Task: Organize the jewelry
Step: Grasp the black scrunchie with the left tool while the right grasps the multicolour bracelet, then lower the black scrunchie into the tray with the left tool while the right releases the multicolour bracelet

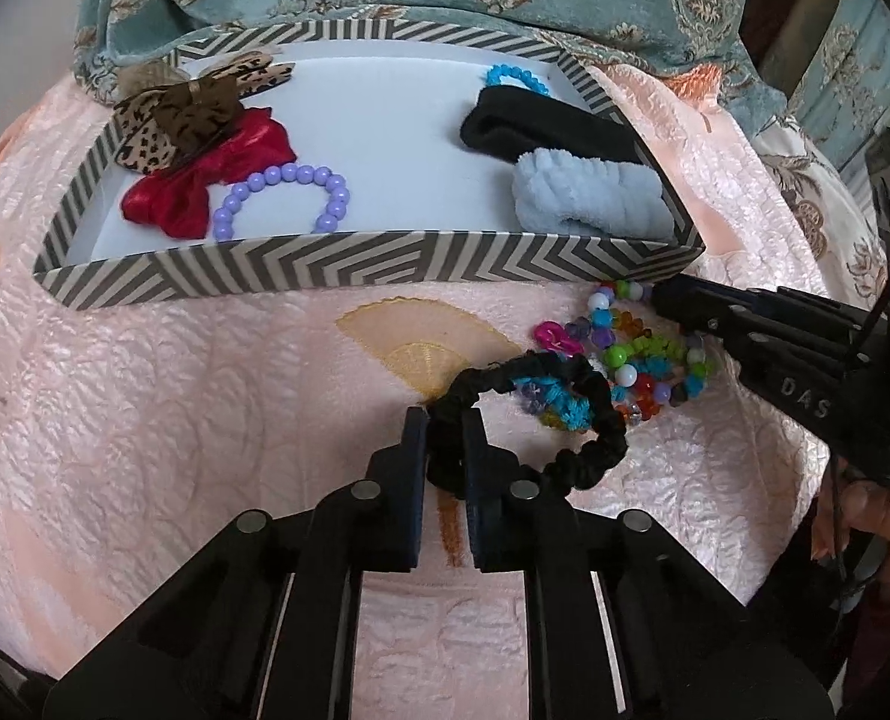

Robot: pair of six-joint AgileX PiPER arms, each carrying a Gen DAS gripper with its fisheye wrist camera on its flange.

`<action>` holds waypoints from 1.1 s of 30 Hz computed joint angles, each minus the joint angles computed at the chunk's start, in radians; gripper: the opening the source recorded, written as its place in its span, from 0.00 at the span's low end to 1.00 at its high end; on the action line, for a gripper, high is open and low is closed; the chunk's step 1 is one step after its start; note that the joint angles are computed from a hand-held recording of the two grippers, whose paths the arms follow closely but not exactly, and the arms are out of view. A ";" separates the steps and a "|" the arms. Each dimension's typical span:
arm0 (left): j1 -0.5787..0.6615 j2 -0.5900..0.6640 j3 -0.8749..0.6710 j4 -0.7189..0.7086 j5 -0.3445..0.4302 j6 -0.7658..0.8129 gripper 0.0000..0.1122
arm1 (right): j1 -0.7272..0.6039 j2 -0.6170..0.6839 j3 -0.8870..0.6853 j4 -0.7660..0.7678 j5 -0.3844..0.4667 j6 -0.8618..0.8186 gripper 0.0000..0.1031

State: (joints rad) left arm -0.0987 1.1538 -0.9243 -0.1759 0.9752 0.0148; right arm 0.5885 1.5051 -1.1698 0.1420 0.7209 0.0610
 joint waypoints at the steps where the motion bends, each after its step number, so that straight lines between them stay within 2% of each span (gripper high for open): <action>1: 0.012 -0.010 0.000 -0.004 0.007 0.009 0.08 | 0.001 -0.015 0.004 0.004 0.001 -0.004 0.06; 9: 0.109 -0.088 -0.041 -0.040 0.079 0.075 0.08 | 0.014 -0.117 -0.016 0.028 0.041 -0.019 0.06; 14: 0.142 -0.124 -0.075 -0.046 0.117 0.090 0.08 | 0.003 -0.092 -0.051 0.043 0.080 -0.035 0.06; 16: 0.157 -0.136 -0.079 -0.053 0.129 0.103 0.08 | -0.007 -0.055 -0.055 0.051 0.095 -0.019 0.11; 18: 0.167 -0.146 -0.080 -0.057 0.139 0.114 0.08 | -0.005 -0.011 -0.057 0.029 0.101 -0.001 0.22; 19: 0.171 -0.150 -0.080 -0.058 0.143 0.118 0.08 | -0.006 0.002 -0.054 0.023 0.101 -0.002 0.23; 23: 0.184 -0.166 -0.082 -0.052 0.155 0.122 0.08 | -0.017 0.057 -0.046 0.026 0.073 -0.008 0.23; 24: 0.190 -0.167 -0.083 -0.053 0.157 0.123 0.08 | -0.011 0.055 -0.036 0.012 0.051 -0.005 0.20; 25: 0.198 -0.167 -0.086 -0.056 0.159 0.126 0.08 | 0.003 0.053 -0.031 -0.031 0.037 0.023 0.12; 26: 0.208 -0.166 -0.088 -0.060 0.162 0.130 0.08 | 0.009 0.053 -0.036 -0.056 0.040 0.041 0.09; 33: 0.246 -0.169 -0.103 -0.075 0.170 0.148 0.08 | -0.036 -0.073 -0.026 0.059 0.054 -0.043 0.08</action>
